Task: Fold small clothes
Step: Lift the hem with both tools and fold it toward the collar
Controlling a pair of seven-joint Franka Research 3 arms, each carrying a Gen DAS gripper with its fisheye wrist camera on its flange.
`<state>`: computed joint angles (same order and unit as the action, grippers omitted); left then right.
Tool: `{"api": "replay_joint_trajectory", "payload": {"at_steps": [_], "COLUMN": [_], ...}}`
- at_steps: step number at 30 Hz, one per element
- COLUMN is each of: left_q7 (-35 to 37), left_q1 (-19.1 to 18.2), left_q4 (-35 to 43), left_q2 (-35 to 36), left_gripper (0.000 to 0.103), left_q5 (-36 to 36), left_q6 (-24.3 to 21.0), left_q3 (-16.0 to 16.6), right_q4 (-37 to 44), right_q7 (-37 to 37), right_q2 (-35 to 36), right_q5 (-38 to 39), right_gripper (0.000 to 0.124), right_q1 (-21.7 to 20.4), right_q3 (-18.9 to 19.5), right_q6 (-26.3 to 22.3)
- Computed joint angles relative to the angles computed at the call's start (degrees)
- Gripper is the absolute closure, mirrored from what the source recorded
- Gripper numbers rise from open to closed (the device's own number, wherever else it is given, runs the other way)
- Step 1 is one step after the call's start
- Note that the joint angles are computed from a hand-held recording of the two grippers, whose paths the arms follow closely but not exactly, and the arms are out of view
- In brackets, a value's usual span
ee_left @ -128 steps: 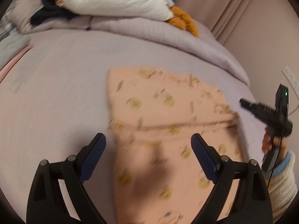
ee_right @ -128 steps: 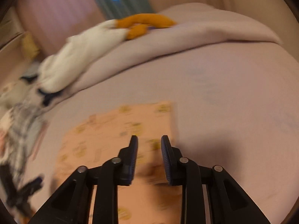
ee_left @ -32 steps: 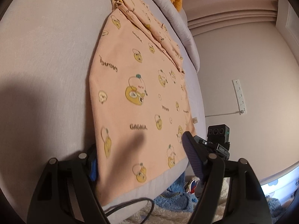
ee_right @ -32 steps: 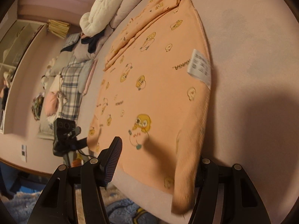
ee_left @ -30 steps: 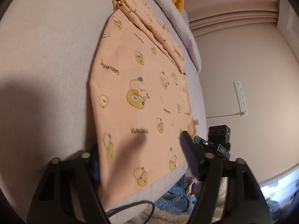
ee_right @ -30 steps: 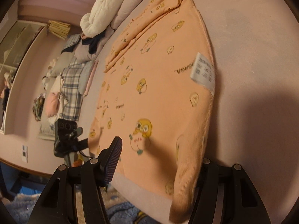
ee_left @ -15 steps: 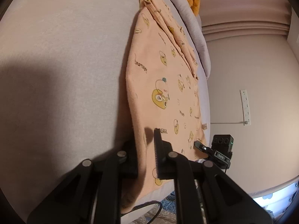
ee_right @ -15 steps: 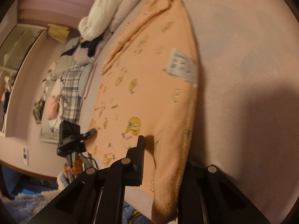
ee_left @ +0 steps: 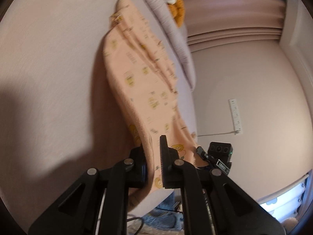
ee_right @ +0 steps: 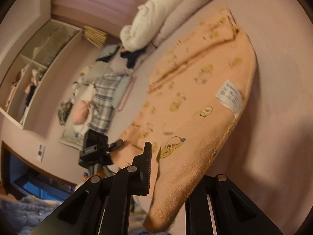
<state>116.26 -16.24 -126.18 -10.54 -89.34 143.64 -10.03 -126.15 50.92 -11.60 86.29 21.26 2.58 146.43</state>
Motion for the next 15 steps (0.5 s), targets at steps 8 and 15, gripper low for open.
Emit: {"api": "replay_joint_trajectory", "payload": {"at_steps": [8, 15], "left_q7": [-2.1, -2.9], "left_q1": [0.4, 0.4], "left_q4": [5.6, 8.8], "left_q2": [2.9, 4.7], "left_gripper": [0.095, 0.095], "left_q5": [5.6, 9.5], "left_q6": [1.9, 2.8], "left_q3": [-0.4, -0.7], "right_q4": [5.5, 9.8], "right_q7": [-3.1, -3.9], "right_q2": [2.7, 5.4], "right_q5": [1.3, -1.0], "right_gripper": [0.107, 0.107], "right_q1": [0.1, -0.4], "right_q3": [0.7, 0.9], "right_q6": [2.7, 2.9]}}
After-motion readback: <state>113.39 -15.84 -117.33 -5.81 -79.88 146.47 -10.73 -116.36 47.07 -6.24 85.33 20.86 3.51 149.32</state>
